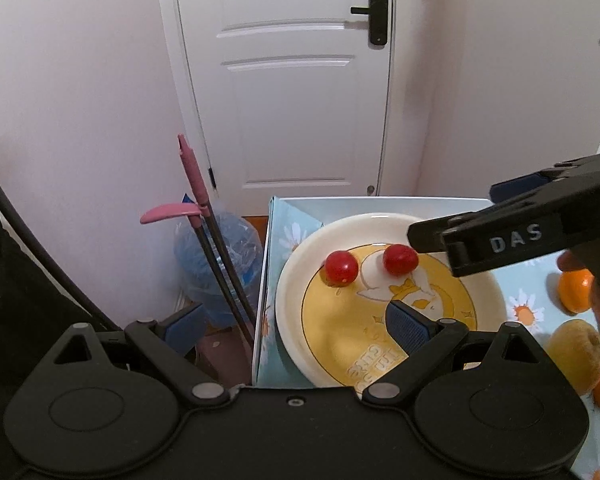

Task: Organize fruits
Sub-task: 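Withdraw both open grippers from the dish, then grasp the large brown apple with the left gripper while the right grasps the kiwi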

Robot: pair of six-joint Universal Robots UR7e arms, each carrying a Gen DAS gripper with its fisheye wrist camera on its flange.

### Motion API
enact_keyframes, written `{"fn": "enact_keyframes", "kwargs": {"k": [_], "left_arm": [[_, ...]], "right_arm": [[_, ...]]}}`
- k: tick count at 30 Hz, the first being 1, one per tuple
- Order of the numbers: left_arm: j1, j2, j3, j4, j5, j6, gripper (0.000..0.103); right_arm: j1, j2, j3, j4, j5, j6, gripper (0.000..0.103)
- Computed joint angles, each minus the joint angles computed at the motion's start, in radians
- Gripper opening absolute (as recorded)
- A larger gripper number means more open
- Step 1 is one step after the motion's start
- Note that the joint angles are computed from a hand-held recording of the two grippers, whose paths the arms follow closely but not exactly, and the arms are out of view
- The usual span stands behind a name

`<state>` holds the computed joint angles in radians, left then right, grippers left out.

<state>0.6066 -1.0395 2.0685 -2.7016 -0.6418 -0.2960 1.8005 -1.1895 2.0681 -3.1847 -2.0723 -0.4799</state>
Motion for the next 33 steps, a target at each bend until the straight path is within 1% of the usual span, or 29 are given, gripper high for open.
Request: {"fn": "enact_keyframes", "kwargs": {"k": [5,10,16,18,25,29,33], "left_arm": [[-0.02,-0.021,0.009,-0.012,-0.003,0.029,0.098],[-0.057,-0.043,0.018,0.008,0.005,0.003,0.098],[-0.119,-0.06,0.042,0.03,0.021,-0.049,0.098],[-0.142,-0.057,0.049,0.039,0.028,-0.077,0.098],[-0.237,-0.036,0.065,0.139,0.023,-0.277,0.098],[-0.285,-0.005,0.06,0.192,0.006,-0.385,0.098],[-0.324,0.038,0.047,0.229,-0.001,-0.473,0.098]], "right_arm": [[0.03,-0.072,0.041,0.02,-0.025,0.061,0.103],[0.05,-0.163,0.1,0.029,-0.051,0.095,0.103],[0.038,-0.308,0.195,0.036,-0.04,0.093,0.103],[0.022,-0.367,0.227,0.045,-0.035,0.084,0.103],[-0.056,-0.576,0.314,0.113,-0.015,-0.006,0.103],[-0.127,-0.691,0.349,0.167,0.03,-0.076,0.103],[-0.221,-0.788,0.371,0.232,0.102,-0.143,0.103]]}}
